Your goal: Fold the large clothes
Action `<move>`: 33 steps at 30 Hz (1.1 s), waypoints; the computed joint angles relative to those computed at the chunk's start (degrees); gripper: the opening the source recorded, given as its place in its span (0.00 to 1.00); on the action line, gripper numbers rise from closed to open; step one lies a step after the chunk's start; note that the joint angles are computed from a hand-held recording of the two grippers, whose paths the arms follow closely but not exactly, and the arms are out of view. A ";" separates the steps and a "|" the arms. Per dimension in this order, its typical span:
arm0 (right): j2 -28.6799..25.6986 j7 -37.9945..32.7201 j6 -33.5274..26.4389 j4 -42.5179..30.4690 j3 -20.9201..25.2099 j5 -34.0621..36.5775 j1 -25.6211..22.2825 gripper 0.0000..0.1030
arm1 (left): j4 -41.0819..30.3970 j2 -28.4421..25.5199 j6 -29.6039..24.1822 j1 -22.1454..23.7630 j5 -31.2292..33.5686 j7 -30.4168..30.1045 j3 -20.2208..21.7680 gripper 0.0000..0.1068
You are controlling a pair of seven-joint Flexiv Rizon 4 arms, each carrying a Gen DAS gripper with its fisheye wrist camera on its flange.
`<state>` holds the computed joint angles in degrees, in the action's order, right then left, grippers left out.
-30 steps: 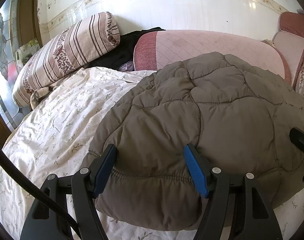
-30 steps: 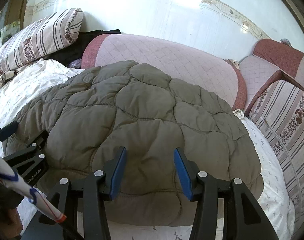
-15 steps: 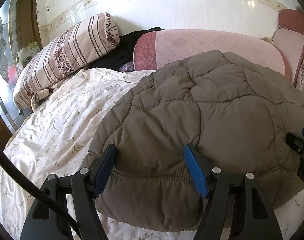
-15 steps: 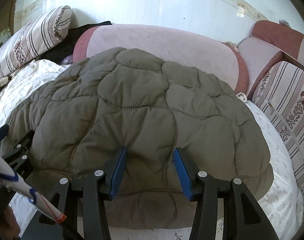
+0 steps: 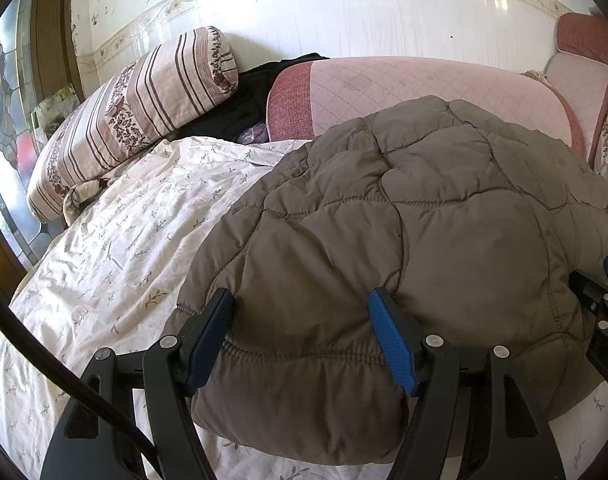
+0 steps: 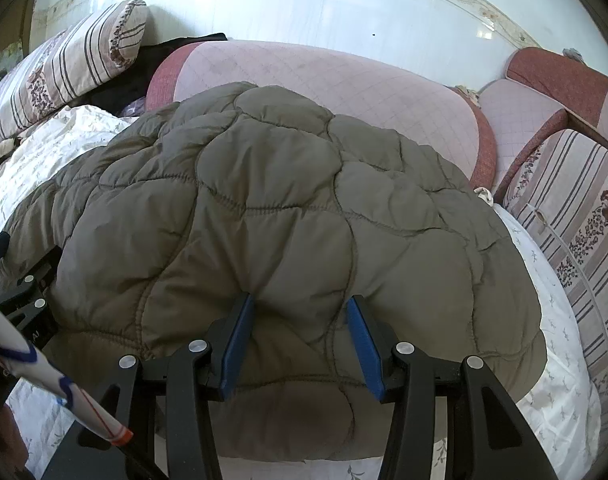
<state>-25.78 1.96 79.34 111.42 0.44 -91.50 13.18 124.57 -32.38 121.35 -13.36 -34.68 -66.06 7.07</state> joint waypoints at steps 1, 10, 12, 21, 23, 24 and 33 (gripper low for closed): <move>-0.07 -0.04 -0.04 -0.03 -0.03 -0.09 0.01 0.51 | -0.01 0.00 -0.01 -0.05 0.00 0.04 0.04 0.65; -0.29 -0.23 -0.30 -0.08 0.00 -0.22 0.10 0.51 | -0.06 -0.06 -0.06 -0.17 -0.01 0.02 0.18 0.65; -0.29 -0.27 -0.37 -0.08 0.00 -0.16 0.14 0.51 | -0.06 -0.03 -0.10 -0.12 0.01 0.00 0.14 0.65; -0.32 -0.39 -0.25 -0.08 -0.01 0.02 0.15 0.51 | -0.11 -0.06 -0.16 -0.30 -0.19 0.16 0.24 0.66; -0.36 -0.40 -0.12 -0.09 -0.02 0.13 0.13 0.51 | -0.09 -0.03 -0.17 -0.24 -0.15 0.13 0.20 0.66; -0.35 -0.43 -0.14 -0.07 -0.04 0.15 0.16 0.51 | -0.09 -0.04 -0.18 -0.22 -0.13 0.12 0.18 0.66; -0.24 -0.43 0.16 0.07 -0.07 0.29 0.15 0.51 | 0.12 0.33 -0.74 0.51 0.60 -0.48 0.00 0.67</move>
<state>-26.02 1.54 79.50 111.49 0.38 -91.22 13.33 124.69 -32.05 120.61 -12.85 -34.08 -66.55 7.07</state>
